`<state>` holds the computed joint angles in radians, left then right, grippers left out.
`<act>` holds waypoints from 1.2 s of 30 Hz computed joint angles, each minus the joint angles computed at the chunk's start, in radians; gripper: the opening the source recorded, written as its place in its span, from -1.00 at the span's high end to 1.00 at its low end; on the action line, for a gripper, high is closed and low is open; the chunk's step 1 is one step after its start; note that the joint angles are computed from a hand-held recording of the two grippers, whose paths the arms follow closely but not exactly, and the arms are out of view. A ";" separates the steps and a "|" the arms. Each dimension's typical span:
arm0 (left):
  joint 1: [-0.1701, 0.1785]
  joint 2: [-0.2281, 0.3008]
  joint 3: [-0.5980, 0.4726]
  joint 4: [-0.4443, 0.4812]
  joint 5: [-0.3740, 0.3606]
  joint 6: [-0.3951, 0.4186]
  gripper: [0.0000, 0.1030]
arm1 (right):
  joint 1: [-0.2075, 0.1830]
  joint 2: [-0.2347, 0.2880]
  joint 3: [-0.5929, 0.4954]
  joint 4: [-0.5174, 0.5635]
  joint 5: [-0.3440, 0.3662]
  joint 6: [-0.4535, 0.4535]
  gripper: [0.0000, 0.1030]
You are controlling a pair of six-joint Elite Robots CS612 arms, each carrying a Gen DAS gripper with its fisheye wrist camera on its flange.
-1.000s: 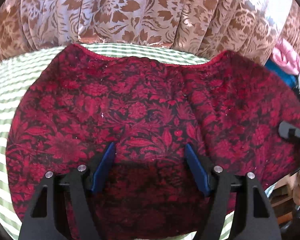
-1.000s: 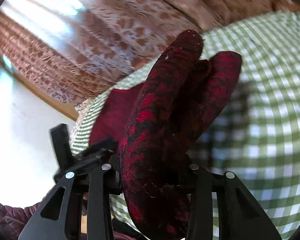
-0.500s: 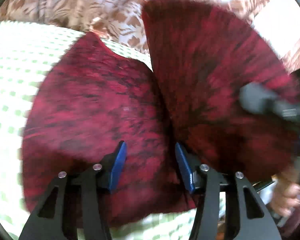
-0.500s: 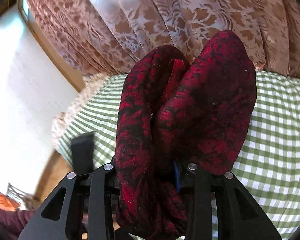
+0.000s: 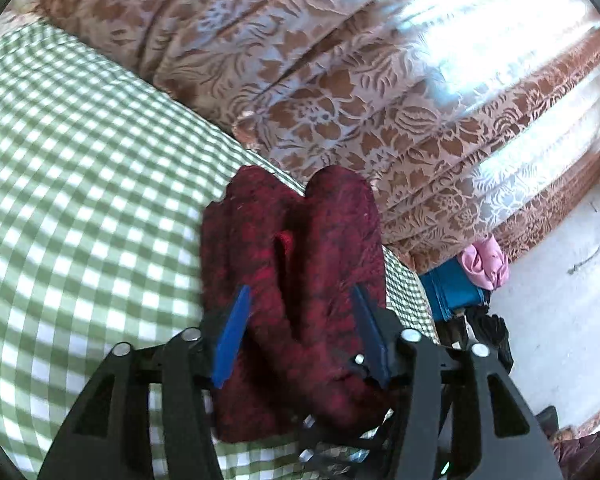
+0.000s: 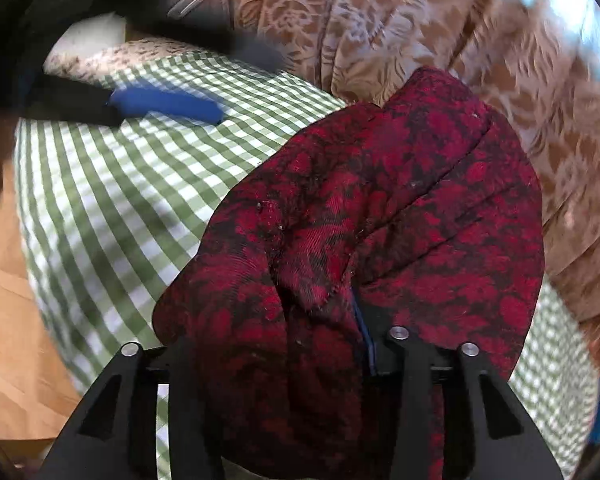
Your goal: Fold small clothes
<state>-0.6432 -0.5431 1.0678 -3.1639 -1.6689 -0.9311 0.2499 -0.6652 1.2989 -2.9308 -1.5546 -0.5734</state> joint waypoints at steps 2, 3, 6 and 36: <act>0.006 0.023 -0.056 0.033 -0.050 0.030 -0.22 | 0.000 0.003 0.009 -0.038 -0.003 -0.016 -0.10; 0.008 0.040 -0.100 0.072 -0.073 0.050 -0.27 | -0.003 0.003 0.016 -0.054 0.007 -0.023 -0.14; 0.010 0.090 -0.223 0.202 -0.116 0.095 -0.32 | -0.010 0.000 0.034 -0.098 0.040 -0.060 -0.19; -0.050 0.072 -0.274 0.737 0.314 0.133 0.35 | -0.070 -0.010 0.077 -0.132 0.119 0.115 -0.46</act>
<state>-0.6927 -0.4707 0.7943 -2.4271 -1.3546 -0.7976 0.1797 -0.6754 1.3755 -3.0627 -1.4353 -0.4585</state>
